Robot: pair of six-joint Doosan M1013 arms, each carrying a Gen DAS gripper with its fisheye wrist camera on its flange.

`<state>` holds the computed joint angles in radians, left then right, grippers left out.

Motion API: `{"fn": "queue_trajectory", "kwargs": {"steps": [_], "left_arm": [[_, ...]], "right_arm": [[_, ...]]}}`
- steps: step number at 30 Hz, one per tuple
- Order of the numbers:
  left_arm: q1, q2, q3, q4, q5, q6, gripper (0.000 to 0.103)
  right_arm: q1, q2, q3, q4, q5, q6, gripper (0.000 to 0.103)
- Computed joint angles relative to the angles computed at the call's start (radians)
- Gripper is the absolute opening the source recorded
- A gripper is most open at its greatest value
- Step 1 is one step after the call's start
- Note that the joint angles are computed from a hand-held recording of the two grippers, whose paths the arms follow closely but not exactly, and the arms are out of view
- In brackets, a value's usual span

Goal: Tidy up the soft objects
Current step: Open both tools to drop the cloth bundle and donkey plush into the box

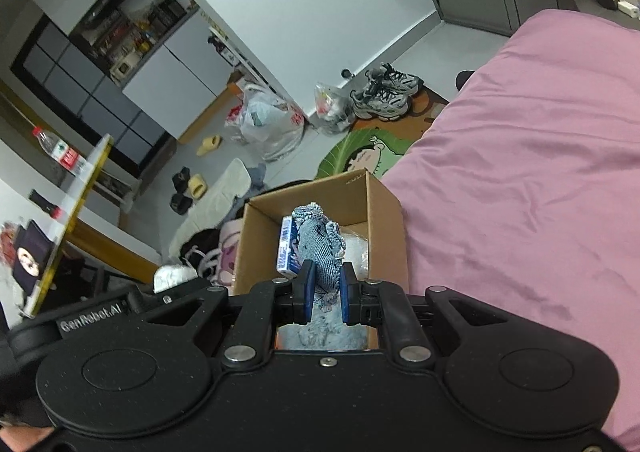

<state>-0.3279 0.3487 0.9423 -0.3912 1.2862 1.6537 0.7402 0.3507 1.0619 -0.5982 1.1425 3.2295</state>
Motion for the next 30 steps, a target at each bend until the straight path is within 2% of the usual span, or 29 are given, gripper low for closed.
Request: {"fn": "queue_trajectory", "kwargs": {"steps": [7, 8, 10, 11, 12, 18, 30], "left_arm": [[0.006, 0.05, -0.043, -0.033, 0.023, 0.016, 0.046], [0.007, 0.056, -0.049, -0.04, 0.027, 0.021, 0.046], [0.007, 0.067, -0.056, -0.05, 0.035, 0.029, 0.046], [0.008, 0.073, -0.061, -0.056, 0.04, 0.031, 0.046], [0.007, 0.078, -0.064, -0.059, 0.042, 0.032, 0.046], [0.004, 0.12, -0.101, -0.078, 0.069, 0.044, 0.046], [-0.019, 0.167, -0.141, -0.095, 0.112, 0.052, 0.046]], "right_arm": [[-0.014, 0.04, -0.05, 0.04, 0.049, -0.07, 0.016], [-0.015, 0.046, -0.059, 0.042, 0.061, -0.072, 0.019], [-0.017, 0.049, -0.063, 0.049, 0.064, -0.072, 0.034], [-0.015, 0.047, -0.06, 0.039, 0.062, -0.072, 0.048], [-0.012, 0.044, -0.056, 0.02, 0.067, -0.063, 0.053], [-0.015, 0.034, -0.038, 0.028, 0.038, -0.052, 0.053], [-0.029, 0.024, -0.016, 0.062, 0.072, -0.028, 0.055]]}}
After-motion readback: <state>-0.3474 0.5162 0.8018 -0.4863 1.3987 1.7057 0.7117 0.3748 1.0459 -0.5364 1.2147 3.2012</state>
